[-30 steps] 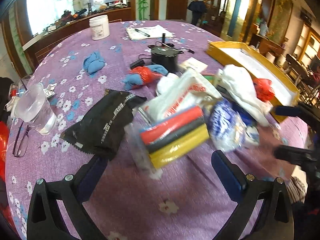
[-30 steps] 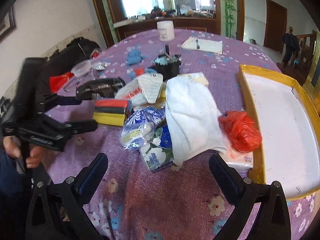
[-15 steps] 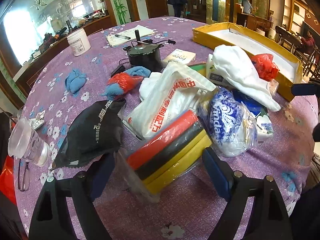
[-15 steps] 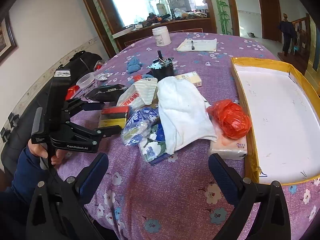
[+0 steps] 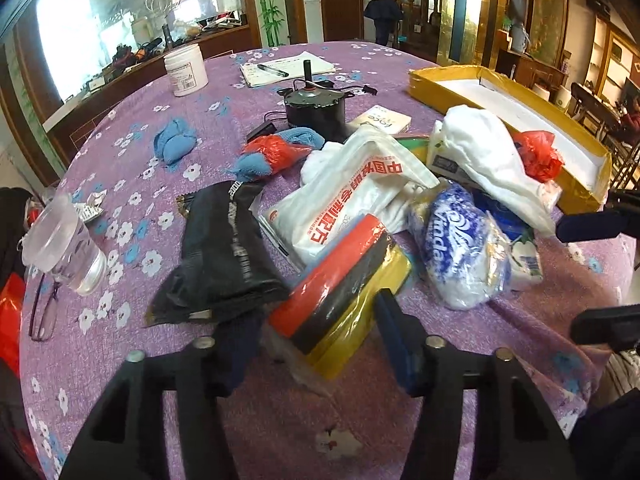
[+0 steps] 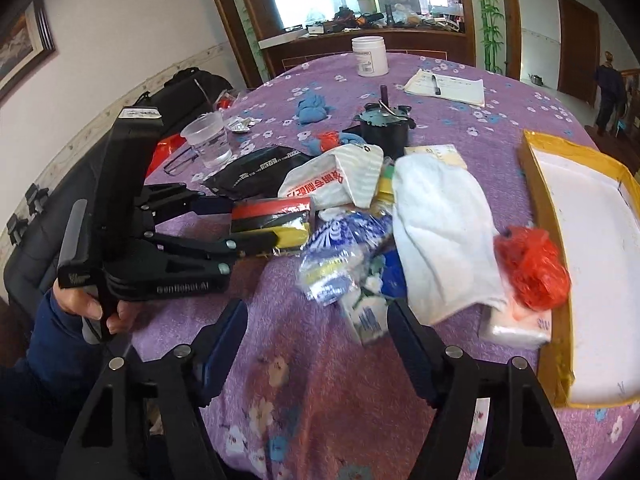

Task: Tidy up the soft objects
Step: 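Grasp the blue-white wrapped pack with the right tool while the left tool grasps the red-black-yellow sponge pack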

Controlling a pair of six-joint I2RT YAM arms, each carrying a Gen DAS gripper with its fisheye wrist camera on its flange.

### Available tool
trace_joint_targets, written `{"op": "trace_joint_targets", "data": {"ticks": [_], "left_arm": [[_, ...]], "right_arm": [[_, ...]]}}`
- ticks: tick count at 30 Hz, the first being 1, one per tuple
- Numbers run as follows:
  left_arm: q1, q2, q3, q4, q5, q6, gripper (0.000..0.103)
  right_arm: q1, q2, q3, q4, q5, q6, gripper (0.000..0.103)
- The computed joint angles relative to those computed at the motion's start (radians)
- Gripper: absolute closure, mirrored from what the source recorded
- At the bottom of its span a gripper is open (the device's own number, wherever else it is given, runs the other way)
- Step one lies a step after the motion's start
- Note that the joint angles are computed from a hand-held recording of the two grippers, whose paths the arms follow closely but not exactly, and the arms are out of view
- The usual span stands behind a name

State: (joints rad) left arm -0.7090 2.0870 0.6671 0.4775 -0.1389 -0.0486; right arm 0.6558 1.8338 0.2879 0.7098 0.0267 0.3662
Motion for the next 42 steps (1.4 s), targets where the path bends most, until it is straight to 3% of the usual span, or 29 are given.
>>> {"op": "trace_joint_targets", "data": {"ticks": [4, 9, 13, 14, 15, 17, 18, 20, 21, 23, 33, 36, 39, 42], "left_arm": [[-0.018, 0.059, 0.039, 0.018, -0.023, 0.01, 0.031], [-0.007, 0.041, -0.011, 0.088, -0.026, -0.018, 0.048], [0.018, 0.006, -0.065, 0.112, 0.0, -0.024, 0.054], [0.024, -0.003, -0.076, 0.111, 0.01, -0.025, 0.054], [0.031, -0.015, -0.089, 0.106, 0.029, -0.015, 0.054], [0.027, -0.033, -0.104, 0.1, 0.028, 0.003, 0.05], [0.025, -0.04, -0.116, 0.112, 0.016, 0.004, 0.04], [0.024, -0.049, -0.136, 0.14, 0.009, 0.015, 0.029], [0.022, -0.051, -0.137, 0.144, 0.005, 0.022, 0.027], [0.026, -0.05, -0.122, 0.125, 0.003, 0.023, 0.021], [0.028, 0.072, 0.044, -0.009, -0.005, 0.066, 0.02], [-0.001, 0.057, 0.028, -0.013, -0.029, 0.049, 0.036], [-0.039, 0.042, -0.007, 0.011, -0.085, 0.021, 0.048], [-0.035, 0.018, -0.042, 0.031, -0.073, -0.018, 0.058]], "right_arm": [[-0.01, 0.054, 0.114, -0.099, 0.005, 0.003, 0.027], [-0.037, 0.106, 0.226, -0.215, 0.045, 0.004, 0.031], [-0.072, 0.18, 0.306, -0.26, 0.013, 0.015, 0.035], [-0.069, 0.193, 0.319, -0.259, 0.023, 0.012, 0.039], [-0.064, 0.201, 0.327, -0.252, 0.036, 0.007, 0.052], [-0.06, 0.214, 0.336, -0.24, 0.023, 0.006, 0.057], [-0.057, 0.212, 0.327, -0.221, 0.021, 0.002, 0.059], [-0.046, 0.196, 0.293, -0.17, 0.029, -0.002, 0.064], [-0.049, 0.188, 0.28, -0.152, 0.018, 0.001, 0.07], [-0.051, 0.166, 0.25, -0.121, 0.01, 0.014, 0.073], [-0.083, 0.158, 0.187, -0.063, -0.078, 0.036, 0.072], [-0.063, 0.177, 0.215, -0.095, -0.047, 0.027, 0.062], [-0.055, 0.193, 0.234, -0.112, -0.042, 0.022, 0.061], [-0.052, 0.198, 0.222, -0.088, -0.034, 0.014, 0.061]]}}
